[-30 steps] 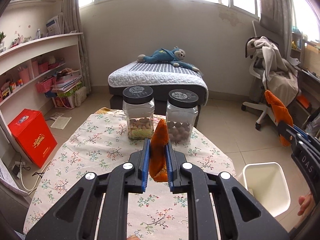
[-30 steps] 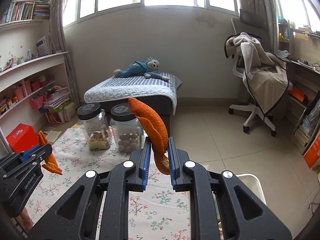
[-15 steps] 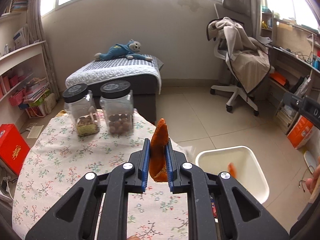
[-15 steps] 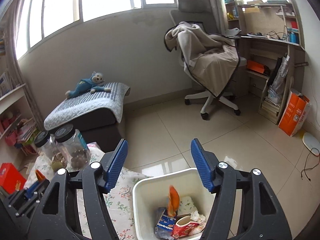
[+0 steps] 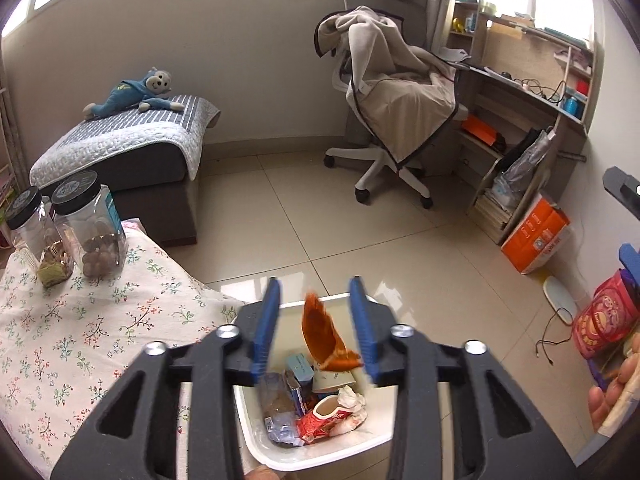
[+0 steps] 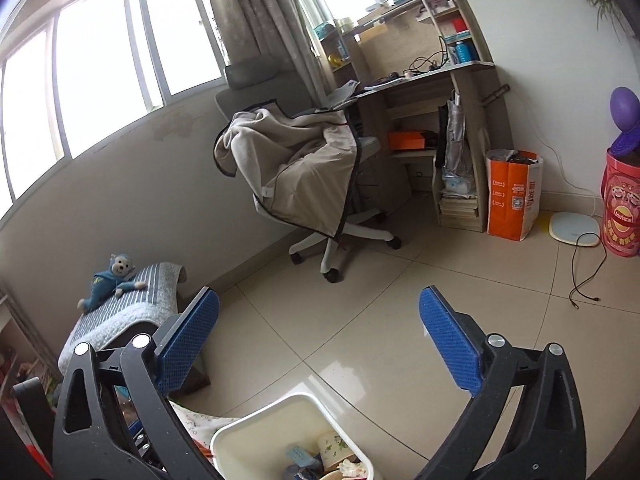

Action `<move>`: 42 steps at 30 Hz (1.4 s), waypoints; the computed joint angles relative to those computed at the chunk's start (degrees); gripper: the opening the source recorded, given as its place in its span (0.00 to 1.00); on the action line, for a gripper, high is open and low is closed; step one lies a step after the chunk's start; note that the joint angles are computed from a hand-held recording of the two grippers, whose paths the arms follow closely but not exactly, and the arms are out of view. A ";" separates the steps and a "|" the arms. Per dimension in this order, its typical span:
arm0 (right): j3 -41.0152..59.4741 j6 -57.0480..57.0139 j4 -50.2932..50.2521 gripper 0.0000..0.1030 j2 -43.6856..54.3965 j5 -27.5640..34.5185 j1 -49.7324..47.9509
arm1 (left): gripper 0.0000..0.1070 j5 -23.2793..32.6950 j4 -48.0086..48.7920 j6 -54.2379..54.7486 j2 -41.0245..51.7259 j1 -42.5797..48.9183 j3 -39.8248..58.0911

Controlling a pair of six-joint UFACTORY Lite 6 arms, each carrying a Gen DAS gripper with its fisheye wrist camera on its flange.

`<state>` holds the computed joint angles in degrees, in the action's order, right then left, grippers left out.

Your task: Collect trash

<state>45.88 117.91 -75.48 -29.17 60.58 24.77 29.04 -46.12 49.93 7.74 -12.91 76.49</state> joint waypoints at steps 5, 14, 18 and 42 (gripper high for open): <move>1.60 0.43 -2.17 0.93 2.44 4.22 5.29 | 0.79 -1.61 -1.04 5.18 -4.71 4.31 -0.99; 19.87 2.00 -7.34 0.93 23.64 18.25 24.66 | 0.90 1.85 -38.97 47.54 -15.58 30.91 -7.21; 31.80 -1.06 -6.74 0.93 34.64 16.79 28.22 | 0.90 8.53 -38.61 44.87 -11.07 42.41 -1.52; 101.30 -30.73 0.15 0.93 86.84 13.30 31.96 | 0.90 9.97 -19.27 28.33 17.77 54.29 28.68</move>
<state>147.18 87.18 -75.32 57.67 73.88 56.73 39.01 -65.39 78.25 25.51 41.38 105.17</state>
